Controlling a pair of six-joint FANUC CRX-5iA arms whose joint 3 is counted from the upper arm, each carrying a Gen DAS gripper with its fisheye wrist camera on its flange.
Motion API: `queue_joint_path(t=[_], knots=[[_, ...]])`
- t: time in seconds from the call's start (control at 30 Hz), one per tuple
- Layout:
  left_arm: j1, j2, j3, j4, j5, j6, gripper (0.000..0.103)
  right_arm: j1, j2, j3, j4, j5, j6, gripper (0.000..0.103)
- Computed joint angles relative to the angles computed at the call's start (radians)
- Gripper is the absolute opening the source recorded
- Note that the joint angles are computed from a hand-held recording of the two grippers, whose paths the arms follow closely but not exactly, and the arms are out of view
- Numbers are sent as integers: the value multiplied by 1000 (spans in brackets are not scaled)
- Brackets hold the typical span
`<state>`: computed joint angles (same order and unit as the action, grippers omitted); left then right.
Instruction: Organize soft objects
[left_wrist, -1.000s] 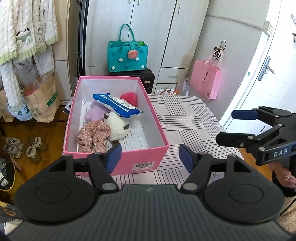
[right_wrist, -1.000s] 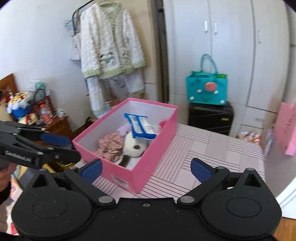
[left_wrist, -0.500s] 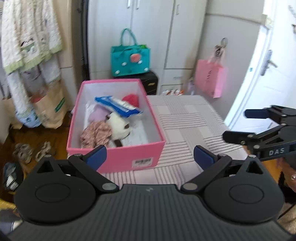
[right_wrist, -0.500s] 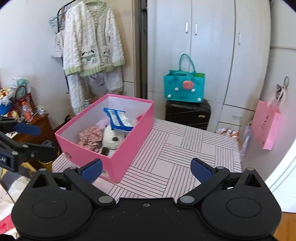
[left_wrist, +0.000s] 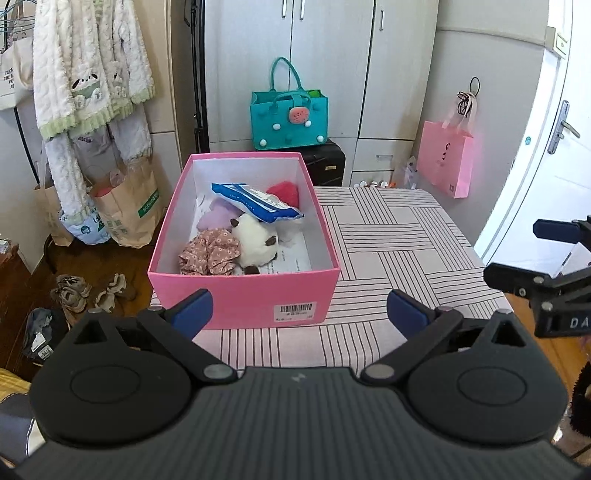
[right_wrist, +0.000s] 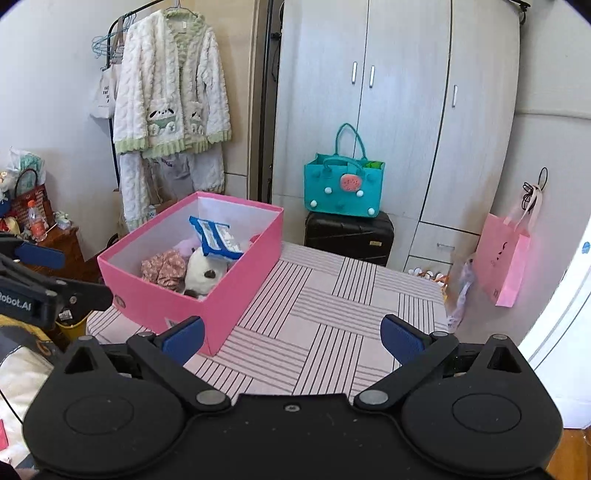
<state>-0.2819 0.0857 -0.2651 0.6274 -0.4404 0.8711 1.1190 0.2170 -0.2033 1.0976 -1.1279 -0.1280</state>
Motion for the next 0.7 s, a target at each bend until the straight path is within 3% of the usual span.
queue_joint_path(t=[0.27,0.47,0.7], knots=[[-22,-8,-29,-14,55,-22,102,5,-6,-43,21,14,-65,103],[-43,-3,7,-244,95,167,102,14,9,-46,19,-22,-120,103],[-46,17,17,-252,98,220,102,9,28,-46,18,-55,-167,103]])
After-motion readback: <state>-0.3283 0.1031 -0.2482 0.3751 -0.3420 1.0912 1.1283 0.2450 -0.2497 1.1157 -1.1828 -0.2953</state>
